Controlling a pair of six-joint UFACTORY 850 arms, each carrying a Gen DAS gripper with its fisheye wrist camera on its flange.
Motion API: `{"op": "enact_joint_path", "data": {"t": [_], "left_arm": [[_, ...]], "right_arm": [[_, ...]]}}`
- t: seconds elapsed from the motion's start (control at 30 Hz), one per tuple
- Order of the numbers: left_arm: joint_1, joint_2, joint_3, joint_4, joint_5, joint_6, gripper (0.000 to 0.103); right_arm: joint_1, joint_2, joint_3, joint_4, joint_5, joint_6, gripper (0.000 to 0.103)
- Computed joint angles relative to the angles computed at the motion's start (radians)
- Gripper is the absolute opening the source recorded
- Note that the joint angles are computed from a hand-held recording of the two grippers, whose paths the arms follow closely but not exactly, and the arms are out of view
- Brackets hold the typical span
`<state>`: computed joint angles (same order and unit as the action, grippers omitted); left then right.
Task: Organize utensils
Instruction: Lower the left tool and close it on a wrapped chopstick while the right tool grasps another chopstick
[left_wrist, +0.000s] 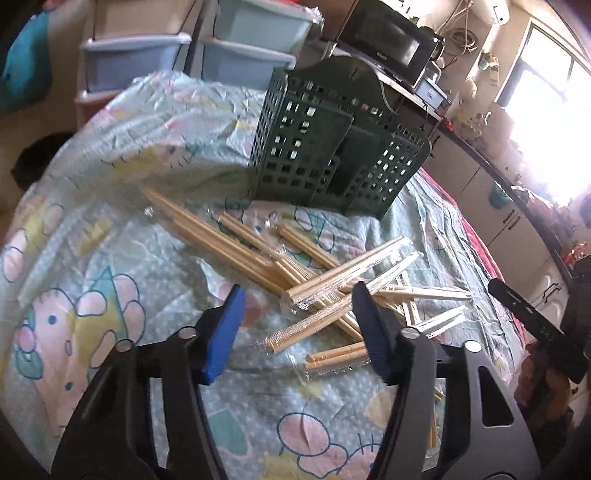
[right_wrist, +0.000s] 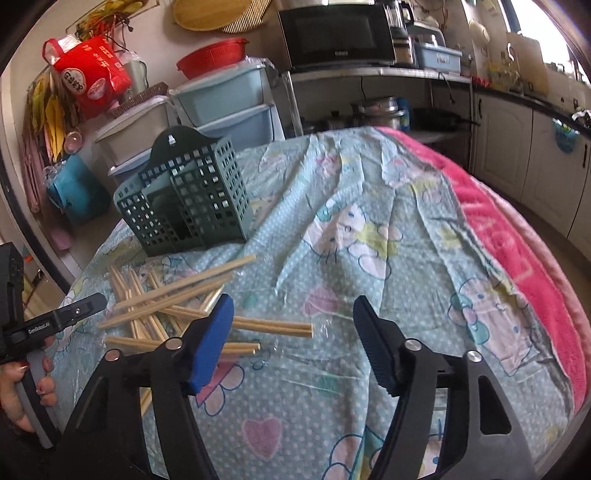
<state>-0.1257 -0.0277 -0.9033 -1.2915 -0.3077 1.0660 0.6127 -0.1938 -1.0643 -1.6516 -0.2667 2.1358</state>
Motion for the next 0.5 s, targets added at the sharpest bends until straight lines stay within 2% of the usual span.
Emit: {"op": "enact_joint_path", "data": {"t": [0.1,0.27,0.33,0.5], "left_arm": [[0.014,-0.024,-0.018,0.026,-0.044,-0.03,0.044],[0.03,-0.057,-0.045,0.029,-0.105,-0.04,0.043],[0.034,-0.071,-0.053,0.041,-0.117,-0.057,0.035],[0.04,-0.089,-0.059,0.034,-0.138,-0.058,0.029]], "right_arm": [[-0.014,-0.01,-0.006,0.049,0.038,-0.03,0.061],[-0.042,-0.025,-0.016,0.111,0.101,-0.053,0.061],[-0.049,-0.03,-0.018,0.137,0.116,-0.07,0.061],[-0.079,-0.052,-0.027,0.262,0.185,-0.154,0.06]]}}
